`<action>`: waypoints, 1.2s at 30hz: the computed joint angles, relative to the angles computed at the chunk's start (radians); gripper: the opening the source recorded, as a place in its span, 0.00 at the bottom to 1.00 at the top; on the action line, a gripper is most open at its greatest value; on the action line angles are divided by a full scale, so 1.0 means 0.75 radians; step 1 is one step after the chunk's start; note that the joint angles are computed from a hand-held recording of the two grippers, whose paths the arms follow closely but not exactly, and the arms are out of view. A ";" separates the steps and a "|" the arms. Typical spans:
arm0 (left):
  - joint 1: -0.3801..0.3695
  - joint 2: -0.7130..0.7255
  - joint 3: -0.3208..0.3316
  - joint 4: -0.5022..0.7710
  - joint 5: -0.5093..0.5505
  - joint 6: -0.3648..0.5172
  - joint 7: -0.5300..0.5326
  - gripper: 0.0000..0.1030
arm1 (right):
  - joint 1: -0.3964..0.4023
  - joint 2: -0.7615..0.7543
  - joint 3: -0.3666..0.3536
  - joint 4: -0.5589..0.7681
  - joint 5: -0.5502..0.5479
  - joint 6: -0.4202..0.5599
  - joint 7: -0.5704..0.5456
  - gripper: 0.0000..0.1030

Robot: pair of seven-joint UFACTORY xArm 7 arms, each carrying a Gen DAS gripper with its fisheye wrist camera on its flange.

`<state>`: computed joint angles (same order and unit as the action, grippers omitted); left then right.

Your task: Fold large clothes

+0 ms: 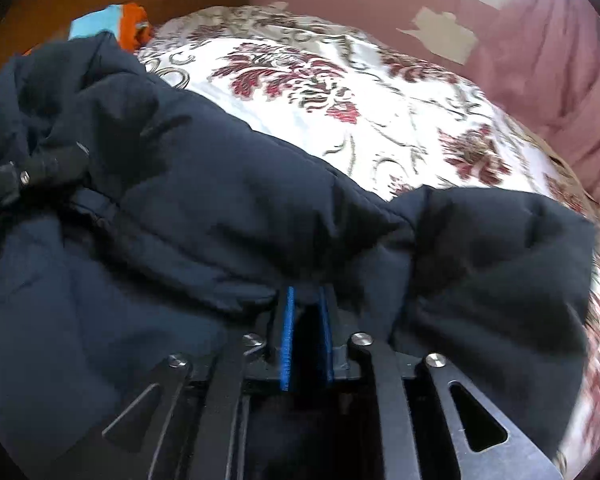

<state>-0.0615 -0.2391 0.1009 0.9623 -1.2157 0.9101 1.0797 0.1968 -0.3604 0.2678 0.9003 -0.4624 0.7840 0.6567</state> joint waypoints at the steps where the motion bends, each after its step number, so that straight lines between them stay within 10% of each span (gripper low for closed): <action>1: 0.003 -0.004 0.013 -0.005 -0.027 0.015 0.007 0.06 | 0.013 -0.032 0.001 0.002 0.023 0.046 -0.010 0.35; 3: 0.015 -0.029 0.023 -0.021 -0.037 0.037 -0.016 0.08 | 0.015 -0.083 0.035 0.018 0.014 0.154 0.004 0.61; 9: -0.005 -0.284 -0.039 -0.168 0.115 -0.211 -0.177 0.21 | 0.020 -0.322 0.128 -0.040 0.020 0.209 0.132 0.69; 13: 0.021 -0.459 -0.053 -0.212 0.359 -0.175 -0.406 0.31 | 0.043 -0.516 0.197 -0.102 0.061 0.182 0.231 0.77; 16: 0.030 -0.619 -0.039 -0.263 0.453 -0.170 -0.502 1.00 | 0.059 -0.628 0.236 -0.122 0.097 0.170 0.241 0.85; 36: 0.029 -1.485 0.103 -0.321 1.099 0.109 -0.797 1.00 | 0.027 -1.225 0.517 0.020 0.392 0.525 0.209 0.89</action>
<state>-0.0394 -1.3528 0.1784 0.7213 -0.3913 0.9922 0.4816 0.2170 -1.2793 0.6556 0.9152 -0.1686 1.1777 0.8133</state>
